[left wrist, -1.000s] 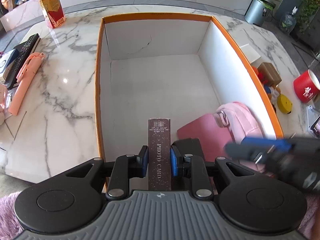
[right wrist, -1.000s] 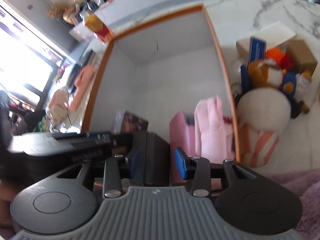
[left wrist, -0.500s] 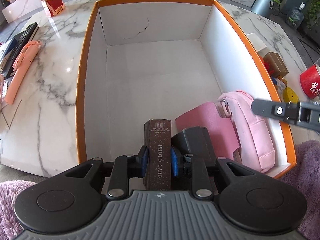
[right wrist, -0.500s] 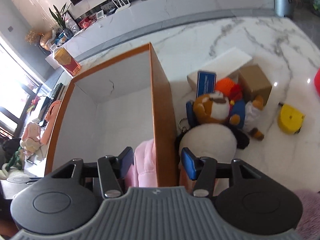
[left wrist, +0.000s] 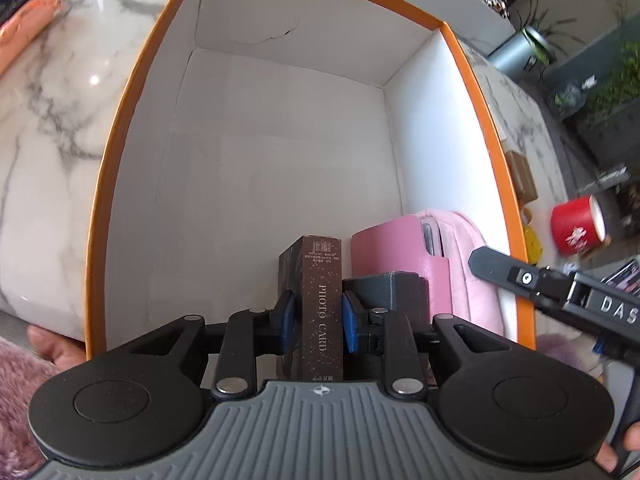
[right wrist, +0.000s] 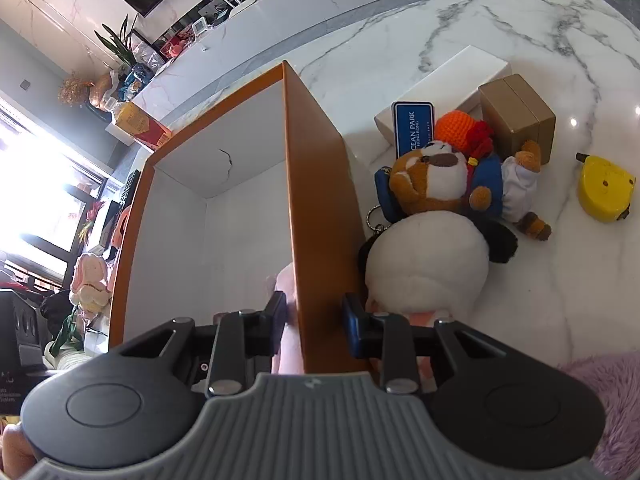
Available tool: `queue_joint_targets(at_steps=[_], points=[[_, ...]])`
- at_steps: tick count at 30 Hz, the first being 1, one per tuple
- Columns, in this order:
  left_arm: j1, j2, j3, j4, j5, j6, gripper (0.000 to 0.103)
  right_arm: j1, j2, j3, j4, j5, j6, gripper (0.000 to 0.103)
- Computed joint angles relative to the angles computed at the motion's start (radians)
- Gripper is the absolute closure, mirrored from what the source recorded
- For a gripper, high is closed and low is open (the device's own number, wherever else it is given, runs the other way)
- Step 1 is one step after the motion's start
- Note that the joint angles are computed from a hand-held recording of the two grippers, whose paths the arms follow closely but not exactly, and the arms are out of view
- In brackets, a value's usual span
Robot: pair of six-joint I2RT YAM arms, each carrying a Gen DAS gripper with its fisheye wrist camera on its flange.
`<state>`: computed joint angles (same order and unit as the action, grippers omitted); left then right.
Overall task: Organize objects
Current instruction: 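Lower the photo card box with left tool while right tool lowers the black book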
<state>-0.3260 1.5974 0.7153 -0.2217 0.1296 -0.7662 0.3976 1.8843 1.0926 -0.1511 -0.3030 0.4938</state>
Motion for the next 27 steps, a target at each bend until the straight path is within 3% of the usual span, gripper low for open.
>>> queue_joint_targets(at_steps=[6,12,19,20,22,24,27], points=[[-0.007,-0.014,-0.007,-0.005,-0.002,0.011,0.074,0.011,-0.001,0.011,-0.017,0.022,-0.007,0.07],[0.01,-0.066,-0.033,-0.022,0.045,0.095,0.071,0.006,0.0,0.012,-0.019,0.011,0.013,0.068],[0.047,-0.119,-0.056,-0.043,0.111,0.175,0.066,0.044,-0.023,0.011,-0.035,0.078,0.008,0.066],[0.051,-0.126,-0.063,-0.039,0.119,0.18,0.065,0.048,-0.031,0.01,-0.043,0.084,0.0,0.062],[0.064,-0.144,-0.078,-0.023,0.142,0.179,0.06,0.054,-0.04,0.011,-0.05,0.082,-0.014,0.038],[0.076,-0.167,-0.097,0.009,0.188,0.16,0.037,0.063,-0.042,0.019,-0.072,0.088,-0.042,0.034],[0.064,-0.17,-0.094,0.008,0.171,0.162,0.036,0.098,-0.025,0.057,-0.139,0.144,-0.105,0.024]])
